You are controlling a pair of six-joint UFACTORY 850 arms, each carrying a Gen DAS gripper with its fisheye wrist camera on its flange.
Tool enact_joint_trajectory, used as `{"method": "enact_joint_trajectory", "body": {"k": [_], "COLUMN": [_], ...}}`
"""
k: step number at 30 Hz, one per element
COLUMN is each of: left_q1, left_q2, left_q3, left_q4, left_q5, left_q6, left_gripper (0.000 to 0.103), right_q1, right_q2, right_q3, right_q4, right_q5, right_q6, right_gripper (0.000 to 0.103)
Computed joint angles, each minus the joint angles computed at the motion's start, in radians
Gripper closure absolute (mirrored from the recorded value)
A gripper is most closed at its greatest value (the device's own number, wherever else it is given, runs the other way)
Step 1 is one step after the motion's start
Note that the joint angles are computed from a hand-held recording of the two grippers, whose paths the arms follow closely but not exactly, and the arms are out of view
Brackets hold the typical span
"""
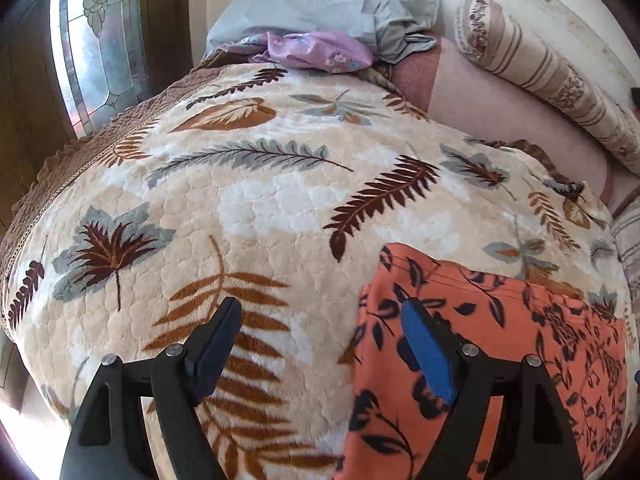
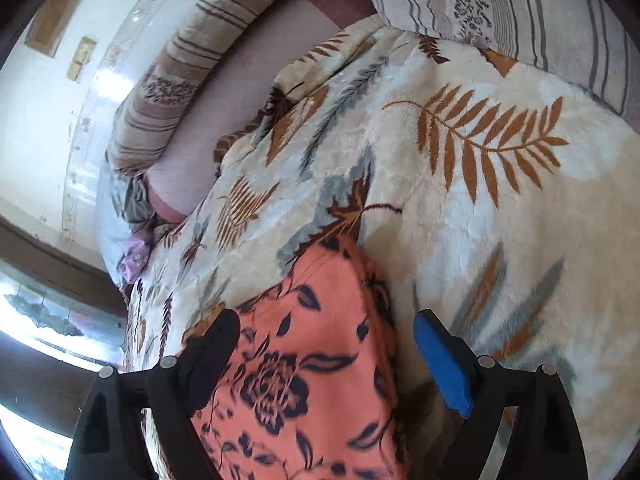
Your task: Fold small clothes
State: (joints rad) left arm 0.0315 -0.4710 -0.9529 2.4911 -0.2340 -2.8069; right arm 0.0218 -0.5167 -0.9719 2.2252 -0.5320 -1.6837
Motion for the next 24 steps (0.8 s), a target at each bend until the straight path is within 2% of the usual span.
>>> {"method": "enact_joint_trajectory", "body": {"k": [4, 7, 8, 10, 11, 12, 14, 17, 20, 22, 24], "left_q1": [-0.049, -0.085, -0.096, -0.118, -0.126, -0.131, -0.135, -0.142, -0.143, -0.149, -0.163], "left_q2": [0.109, 0.161, 0.171, 0.182, 0.188, 0.198, 0.228, 0.263, 0.292, 0.315, 0.340], "left_q3": [0.120, 0.184, 0.201, 0.225, 0.234, 0.248, 0.282, 0.312, 0.326, 0.339, 0.352], "left_q4": [0.126, 0.176, 0.188, 0.127, 0.092, 0.077, 0.094, 0.031, 0.000, -0.023, -0.078], "left_q5": [-0.050, -0.049, -0.050, -0.045, -0.037, -0.032, -0.044, -0.066, -0.056, -0.064, -0.079], "left_q6": [-0.106, -0.142, -0.149, -0.086, -0.054, -0.044, -0.064, -0.019, -0.004, 0.022, 0.076], "left_gripper": [0.020, 0.020, 0.020, 0.020, 0.020, 0.020, 0.020, 0.020, 0.020, 0.020, 0.020], "right_q1": [0.065, 0.112, 0.123, 0.149, 0.141, 0.138, 0.140, 0.179, 0.194, 0.202, 0.200], "right_q2": [0.148, 0.160, 0.145, 0.095, 0.049, 0.044, 0.070, 0.100, 0.091, 0.101, 0.110], "right_q3": [0.188, 0.251, 0.256, 0.242, 0.230, 0.241, 0.296, 0.325, 0.316, 0.322, 0.323], "right_q4": [0.041, 0.018, 0.025, 0.097, 0.109, 0.159, 0.281, 0.378, 0.353, 0.396, 0.371], "right_q5": [-0.093, -0.171, -0.167, -0.054, -0.028, -0.043, -0.137, -0.114, -0.076, -0.080, -0.096], "right_q6": [-0.083, -0.116, -0.128, -0.124, -0.081, -0.068, -0.131, -0.260, -0.251, -0.289, -0.262], "right_gripper": [0.012, 0.012, 0.012, 0.012, 0.012, 0.013, 0.012, 0.012, 0.012, 0.012, 0.012]}}
